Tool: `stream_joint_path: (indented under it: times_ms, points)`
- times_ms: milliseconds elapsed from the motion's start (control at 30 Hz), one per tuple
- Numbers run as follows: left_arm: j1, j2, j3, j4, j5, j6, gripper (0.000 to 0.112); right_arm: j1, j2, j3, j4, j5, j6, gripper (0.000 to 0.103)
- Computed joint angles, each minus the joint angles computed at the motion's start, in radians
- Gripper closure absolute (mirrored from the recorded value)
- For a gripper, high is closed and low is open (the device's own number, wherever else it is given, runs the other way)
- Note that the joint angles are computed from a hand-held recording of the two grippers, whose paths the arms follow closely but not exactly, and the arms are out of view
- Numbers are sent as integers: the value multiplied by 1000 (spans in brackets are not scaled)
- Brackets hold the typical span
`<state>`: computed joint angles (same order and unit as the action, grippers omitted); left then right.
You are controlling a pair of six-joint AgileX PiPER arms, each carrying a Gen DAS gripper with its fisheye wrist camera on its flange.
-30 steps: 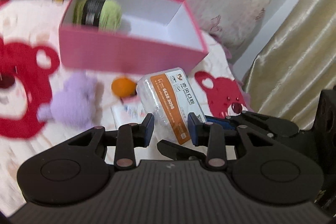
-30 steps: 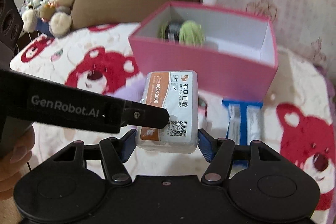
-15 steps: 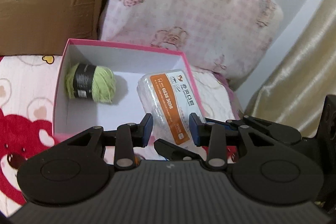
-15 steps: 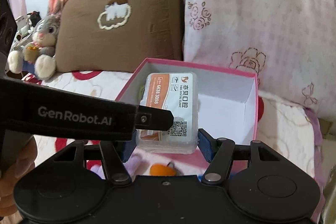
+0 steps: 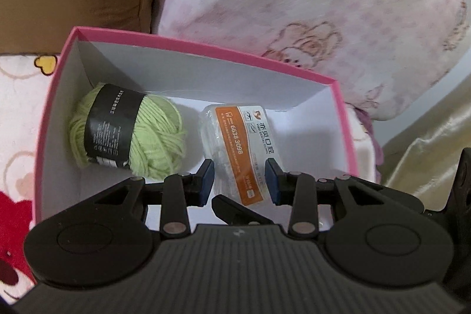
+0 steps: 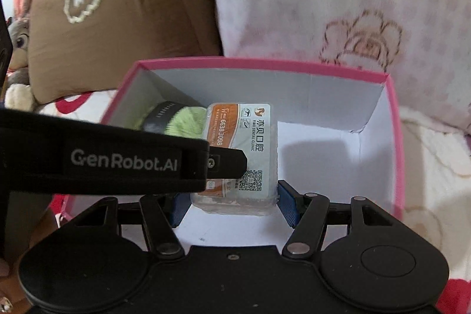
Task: Organize objects
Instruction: 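Lift the clear box and lower it into the pink box beside the yarn, then open the left gripper and withdraw from the pink box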
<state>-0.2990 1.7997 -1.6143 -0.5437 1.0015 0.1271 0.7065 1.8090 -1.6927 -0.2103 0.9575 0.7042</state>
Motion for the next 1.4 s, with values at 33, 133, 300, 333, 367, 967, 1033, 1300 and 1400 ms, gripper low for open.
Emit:
stream_joint_path:
  times_ms: [33,133,300,333,367,967,1033,1300,1400]
  points:
    - [-2,16,-8,5,-4,-1,77,-14,15,-6,19,-8,-17,37]
    - [-3,59,-29,13,-15,2,77,-46,52,-22,67,-21,-61,37]
    - [7,113,-59,-1,-9,9,78,-70,93,-49,114,-12,-110,37]
    - [7,119,-63,0,-9,10,78,-74,98,-54,125,-10,-119,37]
    - [6,123,-65,3,-10,9,79,-84,106,-63,150,-3,-141,36]
    - [-4,109,-69,72,-26,-20,84,-2,109,-56,-29,34,-199,49]
    - [-11,89,-51,80,-36,-5,81,5,80,-22,-51,13,-181,46]
    - [5,-50,22,106,-14,46,70,50,-111,130,-64,-11,-84,43]
    - [29,-112,29,102,35,77,66,68,-127,79,-71,43,-77,41]
